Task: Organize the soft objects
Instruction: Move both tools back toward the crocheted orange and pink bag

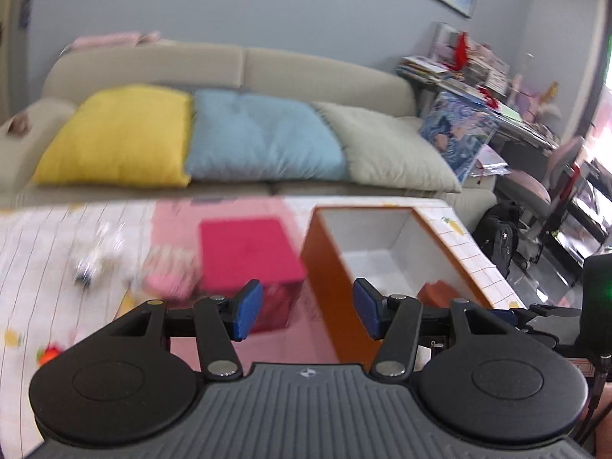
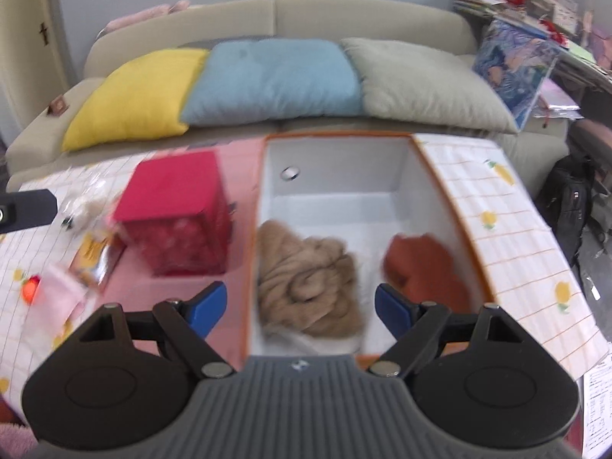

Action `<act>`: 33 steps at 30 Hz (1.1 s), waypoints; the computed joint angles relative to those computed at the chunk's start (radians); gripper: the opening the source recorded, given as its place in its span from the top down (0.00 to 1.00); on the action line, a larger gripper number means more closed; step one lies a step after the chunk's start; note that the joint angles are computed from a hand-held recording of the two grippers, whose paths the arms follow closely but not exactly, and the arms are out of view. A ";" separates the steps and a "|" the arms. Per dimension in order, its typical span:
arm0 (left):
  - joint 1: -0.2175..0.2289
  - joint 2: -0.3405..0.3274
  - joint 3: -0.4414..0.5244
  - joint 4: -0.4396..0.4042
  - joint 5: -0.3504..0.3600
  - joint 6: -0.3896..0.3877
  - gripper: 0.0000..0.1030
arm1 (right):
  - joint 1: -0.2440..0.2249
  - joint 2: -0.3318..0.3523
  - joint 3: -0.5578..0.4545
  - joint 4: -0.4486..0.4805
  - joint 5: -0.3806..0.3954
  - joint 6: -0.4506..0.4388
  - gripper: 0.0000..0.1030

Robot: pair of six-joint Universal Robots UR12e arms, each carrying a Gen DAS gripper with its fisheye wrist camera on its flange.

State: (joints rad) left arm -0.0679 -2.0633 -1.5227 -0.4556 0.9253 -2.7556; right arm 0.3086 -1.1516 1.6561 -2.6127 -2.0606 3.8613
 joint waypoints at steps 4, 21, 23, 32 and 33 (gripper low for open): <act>0.030 0.009 -0.023 -0.013 0.038 -0.025 0.37 | 0.018 0.020 -0.027 0.009 0.061 -0.023 0.19; 0.125 -0.012 -0.053 0.039 0.100 -0.054 0.38 | 0.068 0.152 -0.240 0.091 0.174 -0.200 0.19; 0.132 -0.020 -0.045 0.031 0.103 -0.070 0.38 | 0.070 0.167 -0.265 0.096 0.183 -0.226 0.19; 0.145 -0.079 0.021 -0.027 0.148 -0.080 0.38 | 0.065 0.254 -0.382 0.127 0.220 -0.288 0.19; 0.143 -0.089 0.032 -0.035 0.159 -0.074 0.38 | 0.064 0.266 -0.397 0.133 0.225 -0.295 0.19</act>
